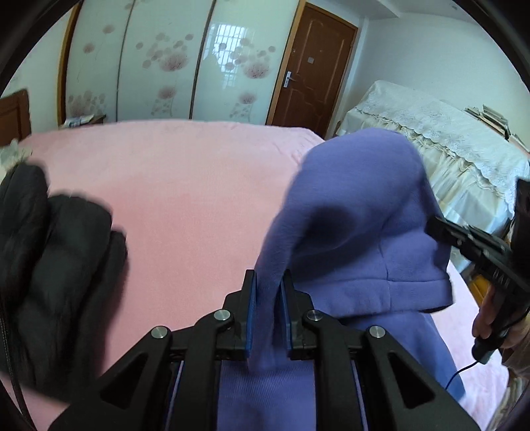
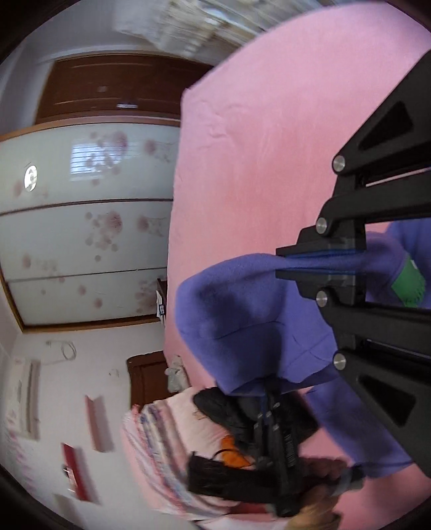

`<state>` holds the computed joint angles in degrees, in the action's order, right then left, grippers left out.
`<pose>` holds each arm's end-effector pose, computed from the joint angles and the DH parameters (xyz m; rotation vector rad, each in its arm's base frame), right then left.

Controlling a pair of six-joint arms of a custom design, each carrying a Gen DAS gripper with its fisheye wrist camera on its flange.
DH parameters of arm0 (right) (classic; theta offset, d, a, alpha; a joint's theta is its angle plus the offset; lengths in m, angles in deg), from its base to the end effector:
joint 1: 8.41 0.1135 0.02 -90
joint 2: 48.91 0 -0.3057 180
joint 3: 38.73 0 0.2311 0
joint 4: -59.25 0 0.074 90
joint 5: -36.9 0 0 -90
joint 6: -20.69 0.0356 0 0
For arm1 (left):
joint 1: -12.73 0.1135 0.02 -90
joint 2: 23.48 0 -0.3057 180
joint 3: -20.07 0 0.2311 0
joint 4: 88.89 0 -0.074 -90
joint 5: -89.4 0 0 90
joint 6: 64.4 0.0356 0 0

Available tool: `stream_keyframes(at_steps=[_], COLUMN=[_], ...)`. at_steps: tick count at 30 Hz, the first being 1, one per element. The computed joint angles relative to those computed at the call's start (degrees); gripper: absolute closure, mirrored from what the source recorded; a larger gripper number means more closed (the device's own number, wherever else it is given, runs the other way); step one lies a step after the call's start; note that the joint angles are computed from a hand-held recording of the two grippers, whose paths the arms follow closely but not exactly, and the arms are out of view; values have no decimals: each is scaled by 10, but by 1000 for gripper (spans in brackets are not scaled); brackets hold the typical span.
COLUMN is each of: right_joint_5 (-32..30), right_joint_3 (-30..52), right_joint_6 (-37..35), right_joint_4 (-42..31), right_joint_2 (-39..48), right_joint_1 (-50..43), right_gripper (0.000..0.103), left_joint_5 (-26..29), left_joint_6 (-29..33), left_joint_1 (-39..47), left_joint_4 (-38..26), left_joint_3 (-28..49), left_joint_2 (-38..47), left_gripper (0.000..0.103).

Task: Fold large clothes
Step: 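Fold the hood over the folded body and open the left gripper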

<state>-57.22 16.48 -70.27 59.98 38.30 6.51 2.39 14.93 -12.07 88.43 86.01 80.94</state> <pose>0.2841 0.0783 0.2395 -0.3357 2.0961 0.2209 0.3256 -0.1525 0.1937 0.3123 2.2964 -0.3781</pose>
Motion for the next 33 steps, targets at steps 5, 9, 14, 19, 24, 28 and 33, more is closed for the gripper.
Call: stream_keyframes(at_steps=[5, 9, 14, 19, 24, 28, 33], right_joint_5=[149, 358, 463, 375, 281, 199, 83], right_joint_3=[-151, -201, -188, -150, -142, -147, -146], right_joint_6=[-8, 18, 153, 322, 458, 520, 560], right_joint_4=[25, -44, -189, -315, -356, -338, -305], right_joint_2=[-137, -202, -177, -186, -237, -295, -334], right_joint_1=[91, 289, 439, 430, 400, 338, 224], right_gripper=[98, 97, 92, 85, 71, 62, 49], left_joint_5=[45, 46, 70, 163, 240, 278, 302], left_joint_6=[-74, -128, -176, -221, -301, -376, -410], left_joint_1=[7, -3, 15, 49, 27, 25, 24], left_joint_4=[48, 70, 84, 51, 23, 37, 13], left_joint_3=[-151, -235, -300, -313, -287, -274, -239], left_joint_2=[-55, -57, -75, -107, -160, -185, -196], left_gripper=[86, 86, 86, 86, 68, 55, 44])
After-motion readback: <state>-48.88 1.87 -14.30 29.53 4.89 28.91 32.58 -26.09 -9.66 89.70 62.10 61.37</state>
